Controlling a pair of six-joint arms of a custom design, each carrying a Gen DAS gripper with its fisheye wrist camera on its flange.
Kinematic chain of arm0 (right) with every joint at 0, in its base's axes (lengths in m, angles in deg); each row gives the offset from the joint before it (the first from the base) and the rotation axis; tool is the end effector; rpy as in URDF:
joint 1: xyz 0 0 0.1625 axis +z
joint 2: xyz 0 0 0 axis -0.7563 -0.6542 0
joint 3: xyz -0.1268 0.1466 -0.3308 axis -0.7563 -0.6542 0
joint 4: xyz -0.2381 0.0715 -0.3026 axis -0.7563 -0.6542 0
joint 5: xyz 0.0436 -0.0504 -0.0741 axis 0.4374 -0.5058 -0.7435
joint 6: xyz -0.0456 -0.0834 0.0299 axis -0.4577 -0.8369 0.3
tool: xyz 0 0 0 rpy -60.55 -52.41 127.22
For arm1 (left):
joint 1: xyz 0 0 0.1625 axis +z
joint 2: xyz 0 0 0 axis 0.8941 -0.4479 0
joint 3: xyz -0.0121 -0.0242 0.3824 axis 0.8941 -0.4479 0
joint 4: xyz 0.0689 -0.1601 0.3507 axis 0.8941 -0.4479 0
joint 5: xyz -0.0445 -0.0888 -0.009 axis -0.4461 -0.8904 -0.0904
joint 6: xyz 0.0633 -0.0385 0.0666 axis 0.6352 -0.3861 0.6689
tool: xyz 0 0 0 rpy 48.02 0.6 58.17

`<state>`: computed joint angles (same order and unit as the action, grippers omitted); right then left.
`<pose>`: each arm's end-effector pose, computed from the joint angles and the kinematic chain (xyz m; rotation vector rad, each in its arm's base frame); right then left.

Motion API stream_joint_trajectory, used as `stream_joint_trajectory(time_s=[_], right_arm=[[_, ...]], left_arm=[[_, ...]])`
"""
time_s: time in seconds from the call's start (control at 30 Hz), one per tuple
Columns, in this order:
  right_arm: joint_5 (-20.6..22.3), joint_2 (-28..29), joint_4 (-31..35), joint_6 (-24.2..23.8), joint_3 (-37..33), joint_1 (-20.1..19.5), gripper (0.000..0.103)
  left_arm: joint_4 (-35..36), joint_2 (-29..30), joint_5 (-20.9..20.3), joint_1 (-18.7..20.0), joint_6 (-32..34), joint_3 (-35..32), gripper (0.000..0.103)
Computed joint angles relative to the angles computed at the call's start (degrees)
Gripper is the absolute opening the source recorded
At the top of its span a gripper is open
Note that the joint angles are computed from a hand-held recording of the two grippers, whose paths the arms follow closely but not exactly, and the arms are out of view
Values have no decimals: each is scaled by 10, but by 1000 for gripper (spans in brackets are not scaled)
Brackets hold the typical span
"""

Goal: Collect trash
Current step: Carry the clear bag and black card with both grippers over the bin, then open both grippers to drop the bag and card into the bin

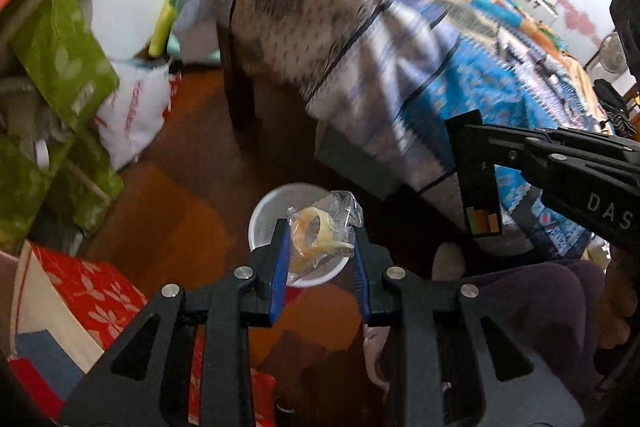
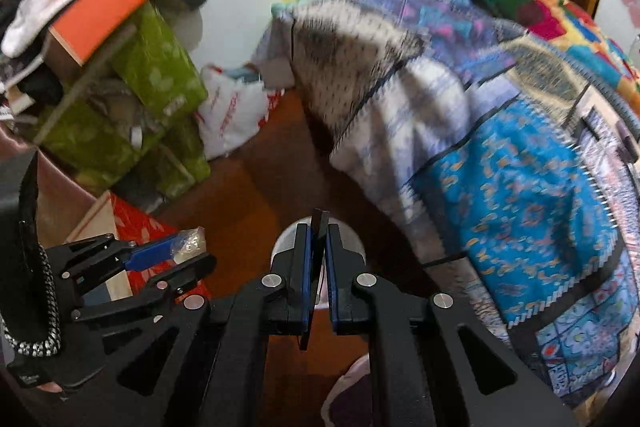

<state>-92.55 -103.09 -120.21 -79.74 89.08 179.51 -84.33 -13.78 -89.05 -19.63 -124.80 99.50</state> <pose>0.4908 -0.4466 0.1004 0.7911 -2.5491 0.3182 -0.1381 -0.4111 0.3709 0.1346 2.4620 -0.5810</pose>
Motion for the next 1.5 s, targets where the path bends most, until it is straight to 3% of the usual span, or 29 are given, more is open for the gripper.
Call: stream_joint_trajectory(time_s=[0.33,0.53,0.63,0.77,0.87,1.0,1.07,1.1,1.27,1.5], right_arm=[[25,83,107,25,-77,-47,7],[77,119,167,51,-117,-76,7],[68,132,183,55,-127,-79,8],[58,131,179,51,-124,-79,34],[50,121,168,42,-115,-78,34],[40,98,150,33,-98,-76,34],[35,90,140,30,-92,-75,34],[33,85,136,27,-87,-74,34],[14,61,116,15,-62,-63,34],[-1,24,76,0,-19,-44,34]], left_arm=[[-14,32,-46,77,2,9,28],[-31,60,-60,110,6,3,28],[-38,74,-66,123,9,-1,28],[-51,92,-85,142,17,-11,28],[-58,105,-90,151,21,-20,28],[-64,126,-92,157,26,-35,32],[-48,143,-89,160,15,-50,50],[-38,150,-89,162,7,-58,53],[-42,147,-83,152,1,-59,53],[-6,112,-42,92,-11,-53,53]])
